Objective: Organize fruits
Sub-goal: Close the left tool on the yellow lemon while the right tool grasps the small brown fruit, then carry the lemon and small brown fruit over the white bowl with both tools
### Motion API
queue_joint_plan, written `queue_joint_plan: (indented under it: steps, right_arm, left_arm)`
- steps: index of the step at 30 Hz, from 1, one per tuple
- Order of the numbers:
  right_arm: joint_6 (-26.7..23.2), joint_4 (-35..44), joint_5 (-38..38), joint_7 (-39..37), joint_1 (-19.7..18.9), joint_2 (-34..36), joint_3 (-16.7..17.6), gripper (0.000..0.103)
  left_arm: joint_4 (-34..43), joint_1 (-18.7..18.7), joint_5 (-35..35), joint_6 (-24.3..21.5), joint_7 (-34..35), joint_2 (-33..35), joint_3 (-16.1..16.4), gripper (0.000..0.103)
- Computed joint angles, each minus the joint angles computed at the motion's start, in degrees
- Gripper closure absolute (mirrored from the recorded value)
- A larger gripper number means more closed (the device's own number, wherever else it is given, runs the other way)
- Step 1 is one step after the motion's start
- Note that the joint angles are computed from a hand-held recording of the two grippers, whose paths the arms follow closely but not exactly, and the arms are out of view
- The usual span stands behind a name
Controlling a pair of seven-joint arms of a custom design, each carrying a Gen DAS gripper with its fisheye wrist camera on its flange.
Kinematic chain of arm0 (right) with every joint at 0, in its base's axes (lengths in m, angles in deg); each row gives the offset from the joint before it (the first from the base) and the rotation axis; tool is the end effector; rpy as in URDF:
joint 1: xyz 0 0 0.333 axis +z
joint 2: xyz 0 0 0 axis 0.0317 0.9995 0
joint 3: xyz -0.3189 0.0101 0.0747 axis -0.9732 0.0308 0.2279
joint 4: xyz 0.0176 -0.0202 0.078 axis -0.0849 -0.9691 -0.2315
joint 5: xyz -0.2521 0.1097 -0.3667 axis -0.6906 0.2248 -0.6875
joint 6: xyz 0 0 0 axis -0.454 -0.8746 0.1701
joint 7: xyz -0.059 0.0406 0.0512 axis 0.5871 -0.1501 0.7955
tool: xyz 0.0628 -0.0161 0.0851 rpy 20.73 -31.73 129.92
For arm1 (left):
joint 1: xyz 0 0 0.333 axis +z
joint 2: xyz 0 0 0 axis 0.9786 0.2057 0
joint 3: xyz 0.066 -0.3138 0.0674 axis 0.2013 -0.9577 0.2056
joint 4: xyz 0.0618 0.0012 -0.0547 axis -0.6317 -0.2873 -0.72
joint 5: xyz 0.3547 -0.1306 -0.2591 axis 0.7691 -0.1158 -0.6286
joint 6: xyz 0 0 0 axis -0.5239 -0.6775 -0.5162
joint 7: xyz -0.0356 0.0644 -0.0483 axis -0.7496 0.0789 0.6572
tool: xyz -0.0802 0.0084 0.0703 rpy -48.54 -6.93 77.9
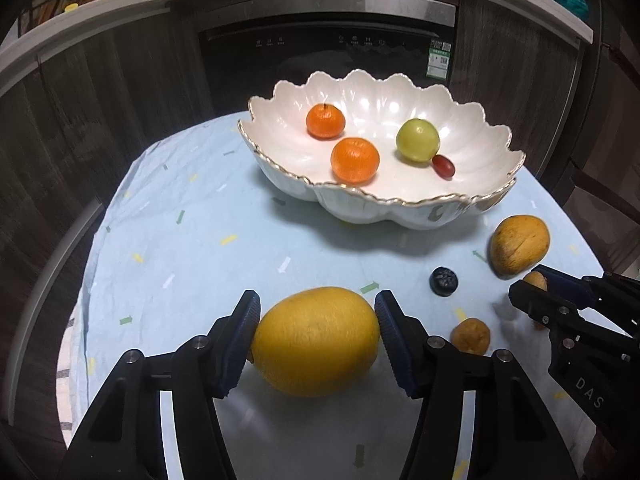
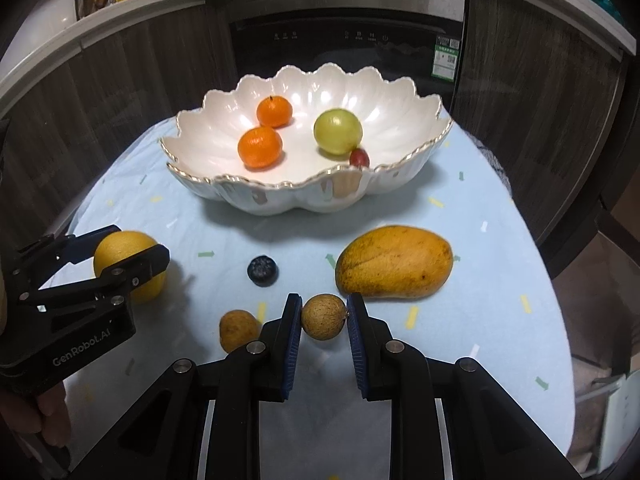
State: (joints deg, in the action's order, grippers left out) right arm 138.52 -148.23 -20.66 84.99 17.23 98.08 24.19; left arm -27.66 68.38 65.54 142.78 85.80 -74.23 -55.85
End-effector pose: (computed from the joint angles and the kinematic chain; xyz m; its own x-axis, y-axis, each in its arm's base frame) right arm 0.7120 0.3185 0.4955 0.5832 -0.8105 -0.0532 -0.6498 -0.4262 -0.6294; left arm 0.6437 -0.2089 0.4921 0.3101 -0.9501 -0.0351 -0.7370 -0.2169 -0.6401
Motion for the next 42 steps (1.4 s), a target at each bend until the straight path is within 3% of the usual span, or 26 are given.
queue_joint_plan:
  steps: [27, 42]
  right_arm:
    - [4.83, -2.03, 5.55, -4.08, -0.66, -4.47, 0.77, 0.079]
    - [4.94, 4.73, 4.85, -3.16, -0.76, -0.89, 0.92, 0.079]
  left_arm:
    - [0.66, 1.31, 7.00, -0.73, -3.58, -4.55, -2.28, 0.046]
    - [6.60, 0.95, 8.62, -0.71, -1.02, -1.54, -1.06, 0.047]
